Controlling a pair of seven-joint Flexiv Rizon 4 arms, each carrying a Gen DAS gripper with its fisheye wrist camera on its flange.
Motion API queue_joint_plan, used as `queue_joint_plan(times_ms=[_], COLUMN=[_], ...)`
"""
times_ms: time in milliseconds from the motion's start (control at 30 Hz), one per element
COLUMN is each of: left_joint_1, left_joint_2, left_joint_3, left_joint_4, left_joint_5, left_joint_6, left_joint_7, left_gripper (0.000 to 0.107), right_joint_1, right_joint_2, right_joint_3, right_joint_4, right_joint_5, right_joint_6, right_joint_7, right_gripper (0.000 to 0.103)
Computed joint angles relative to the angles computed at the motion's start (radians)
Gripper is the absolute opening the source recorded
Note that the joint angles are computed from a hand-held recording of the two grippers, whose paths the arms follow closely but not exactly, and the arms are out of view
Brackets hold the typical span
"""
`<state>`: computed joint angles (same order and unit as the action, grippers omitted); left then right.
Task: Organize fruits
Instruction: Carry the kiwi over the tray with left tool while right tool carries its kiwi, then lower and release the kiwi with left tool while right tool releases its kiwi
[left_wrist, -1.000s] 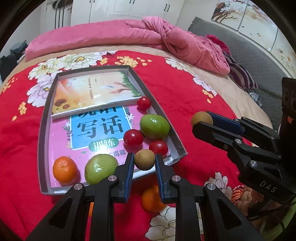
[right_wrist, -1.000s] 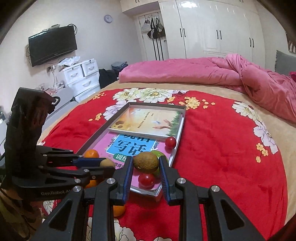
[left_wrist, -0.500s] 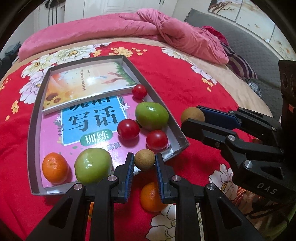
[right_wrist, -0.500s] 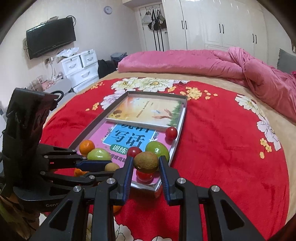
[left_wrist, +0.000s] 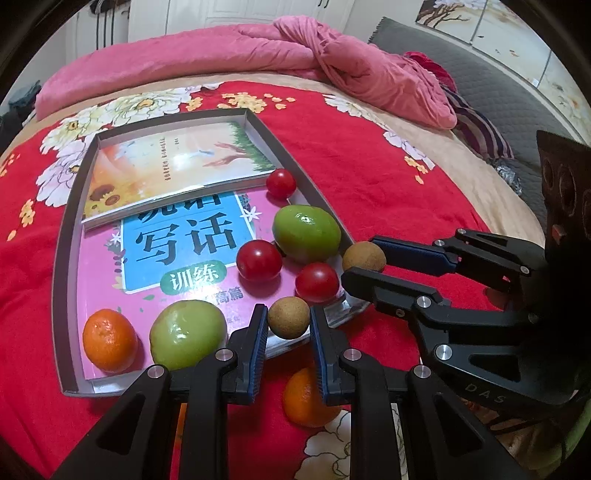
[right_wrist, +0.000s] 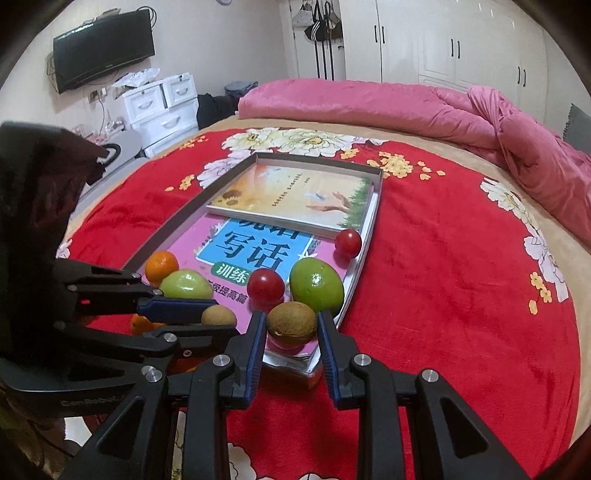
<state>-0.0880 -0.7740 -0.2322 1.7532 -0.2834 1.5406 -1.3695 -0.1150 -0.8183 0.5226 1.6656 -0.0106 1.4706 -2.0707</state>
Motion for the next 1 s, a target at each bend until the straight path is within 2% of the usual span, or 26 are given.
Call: queue_joint_plan(times_ms=[400, 633, 1000], left_joint_1=[-0.011, 0.005, 0.015], left_joint_2=[-0.025, -0.033, -0.034], left_joint_3=[0.023, 0.002, -0.01], left_joint_4=[-0.044, -0.048, -0.046], left_joint_5=[-0.011, -0.021, -0.033], left_joint_6=[-0.05, -0.054, -0.056], left_joint_7=[-0.013, -0.003, 0.007], left_gripper=[0.023, 0.023, 0.024], right_joint_1=[0.068, 0.065, 0.044], right_joint_2=[0.007, 0.005, 0.01], right_joint_3=[-0.09, -0.091, -0.072], right_joint_4=[0.015, 0.016, 0.015], right_joint_5=[-0.036, -0.051, -0.038], right_joint_6=[0.012, 0.012, 0.017], right_joint_7=[0.05, 0.075, 0.09], right_gripper=[0.029, 0.029, 0.038])
